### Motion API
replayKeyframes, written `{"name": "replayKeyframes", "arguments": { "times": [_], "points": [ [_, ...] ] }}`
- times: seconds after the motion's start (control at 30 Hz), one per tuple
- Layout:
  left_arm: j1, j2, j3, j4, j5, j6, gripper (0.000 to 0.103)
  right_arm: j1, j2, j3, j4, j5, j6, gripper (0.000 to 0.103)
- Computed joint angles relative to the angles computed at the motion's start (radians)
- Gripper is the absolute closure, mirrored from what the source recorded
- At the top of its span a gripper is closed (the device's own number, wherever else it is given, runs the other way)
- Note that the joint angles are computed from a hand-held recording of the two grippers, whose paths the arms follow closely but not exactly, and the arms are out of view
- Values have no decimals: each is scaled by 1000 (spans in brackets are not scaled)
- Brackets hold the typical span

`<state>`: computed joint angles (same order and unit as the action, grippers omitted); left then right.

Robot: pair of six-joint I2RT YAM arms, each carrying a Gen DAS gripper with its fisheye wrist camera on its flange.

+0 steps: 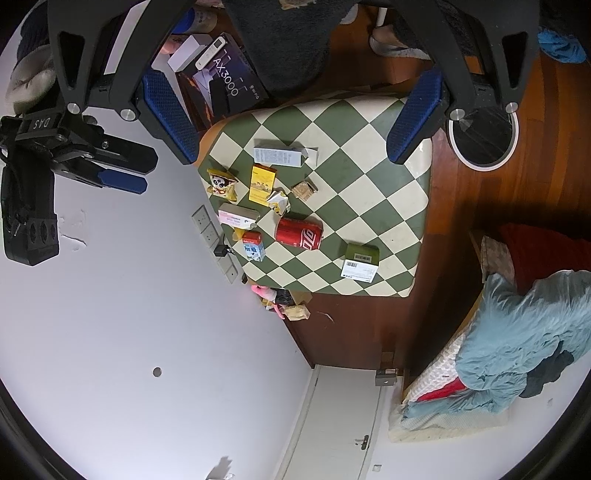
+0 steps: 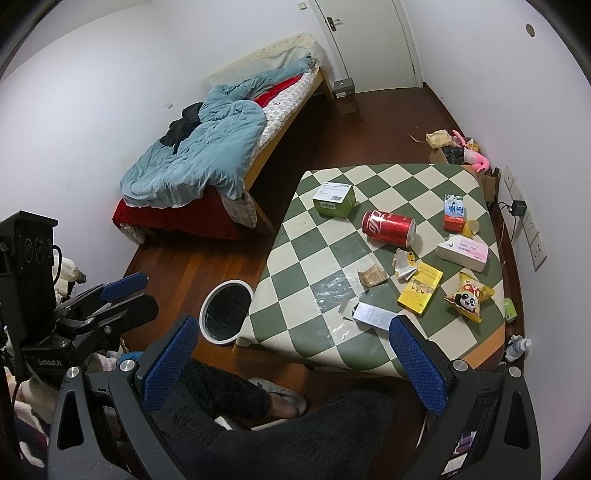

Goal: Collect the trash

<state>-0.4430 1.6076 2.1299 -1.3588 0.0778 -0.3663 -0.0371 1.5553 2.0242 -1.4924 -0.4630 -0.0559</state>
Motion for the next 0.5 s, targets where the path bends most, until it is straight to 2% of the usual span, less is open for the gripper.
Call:
{"name": "replayKeyframes", "arguments": {
  "times": [0.5],
  "points": [
    [-13, -8, -5, 3, -5, -3, 0, -11, -6, -7, -3, -6, -12, 0]
  ]
}}
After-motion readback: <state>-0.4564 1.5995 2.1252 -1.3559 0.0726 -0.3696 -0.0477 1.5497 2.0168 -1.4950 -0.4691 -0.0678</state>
